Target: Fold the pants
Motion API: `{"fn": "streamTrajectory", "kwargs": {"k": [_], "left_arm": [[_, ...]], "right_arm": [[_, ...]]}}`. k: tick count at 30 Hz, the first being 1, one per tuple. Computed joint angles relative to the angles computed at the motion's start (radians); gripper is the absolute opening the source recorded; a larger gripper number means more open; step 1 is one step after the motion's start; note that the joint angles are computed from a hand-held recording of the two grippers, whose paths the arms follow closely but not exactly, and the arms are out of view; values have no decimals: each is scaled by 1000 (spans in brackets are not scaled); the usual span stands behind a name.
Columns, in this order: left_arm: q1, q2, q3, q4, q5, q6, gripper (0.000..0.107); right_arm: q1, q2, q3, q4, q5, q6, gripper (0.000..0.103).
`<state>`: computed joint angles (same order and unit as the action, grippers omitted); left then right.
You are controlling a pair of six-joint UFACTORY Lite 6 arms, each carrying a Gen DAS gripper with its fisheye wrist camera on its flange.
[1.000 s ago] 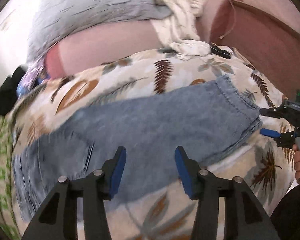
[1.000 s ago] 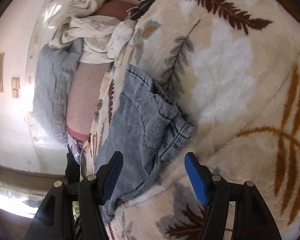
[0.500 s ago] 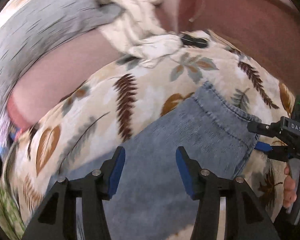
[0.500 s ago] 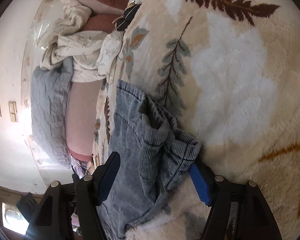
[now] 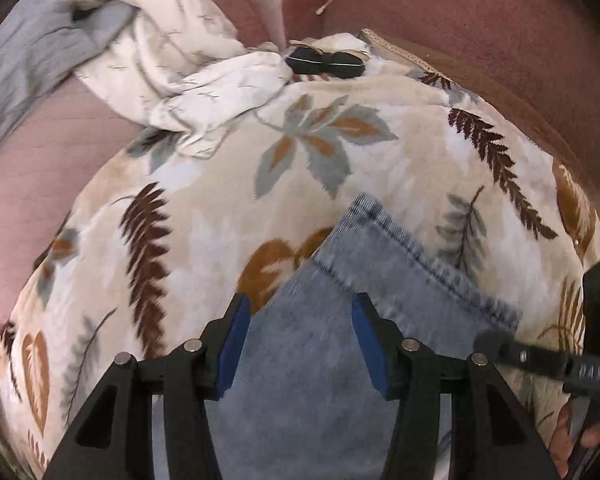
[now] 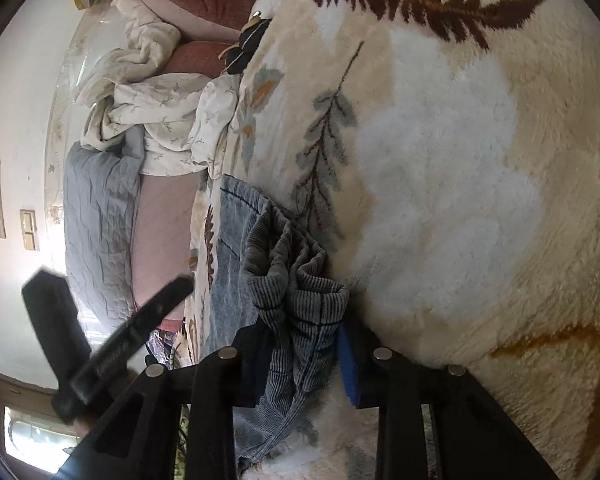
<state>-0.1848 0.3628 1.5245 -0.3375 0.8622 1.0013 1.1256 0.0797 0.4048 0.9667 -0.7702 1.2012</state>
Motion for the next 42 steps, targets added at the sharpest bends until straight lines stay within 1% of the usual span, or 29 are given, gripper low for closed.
{"fn": "streamTrajectory", "kwargs": {"k": [3, 7, 13, 16, 17, 19, 20, 24, 25, 28, 29, 31, 36, 39, 42], "left_arm": [[-28, 74, 72, -8, 29, -17, 54], [-47, 171, 181, -49, 113, -19, 54], [-82, 244, 252, -59, 138, -27, 54], [-95, 301, 308, -79, 180, -48, 57], [-103, 308, 308, -70, 170, -54, 59], [-132, 314, 287, -27, 124, -80, 60], [-138, 320, 281, -22, 117, -86, 61], [-141, 309, 227, -64, 65, -84, 62], [-138, 304, 217, -74, 61, -75, 61], [-128, 277, 180, -116, 67, -14, 43], [-131, 262, 159, -122, 56, 0, 39], [-143, 225, 108, -129, 19, 32, 35], [-149, 207, 84, -142, -5, 42, 31], [-144, 205, 84, -152, -13, 52, 30], [-120, 169, 42, -183, -22, 85, 25]], "right_arm": [[6, 5, -5, -7, -15, 19, 30], [2, 8, -8, -25, -19, 27, 30], [-1, 9, -23, -66, -37, 59, 30], [-4, 9, -19, -67, -34, 50, 30], [-3, 10, -18, -66, -34, 48, 30], [-5, 10, -17, -65, -31, 43, 30], [-5, 9, -16, -64, -30, 40, 30], [-10, 7, -23, -83, -33, 57, 30], [-11, 6, -24, -85, -32, 59, 30], [-18, 2, -24, -95, -27, 55, 31], [-20, 1, -24, -101, -29, 58, 33], [-25, -1, -21, -100, -22, 50, 33], [-27, -1, -14, -92, -17, 48, 35], [-30, -3, 14, -47, 20, -54, 34], [-35, -12, 33, -9, 53, -138, 30]]}}
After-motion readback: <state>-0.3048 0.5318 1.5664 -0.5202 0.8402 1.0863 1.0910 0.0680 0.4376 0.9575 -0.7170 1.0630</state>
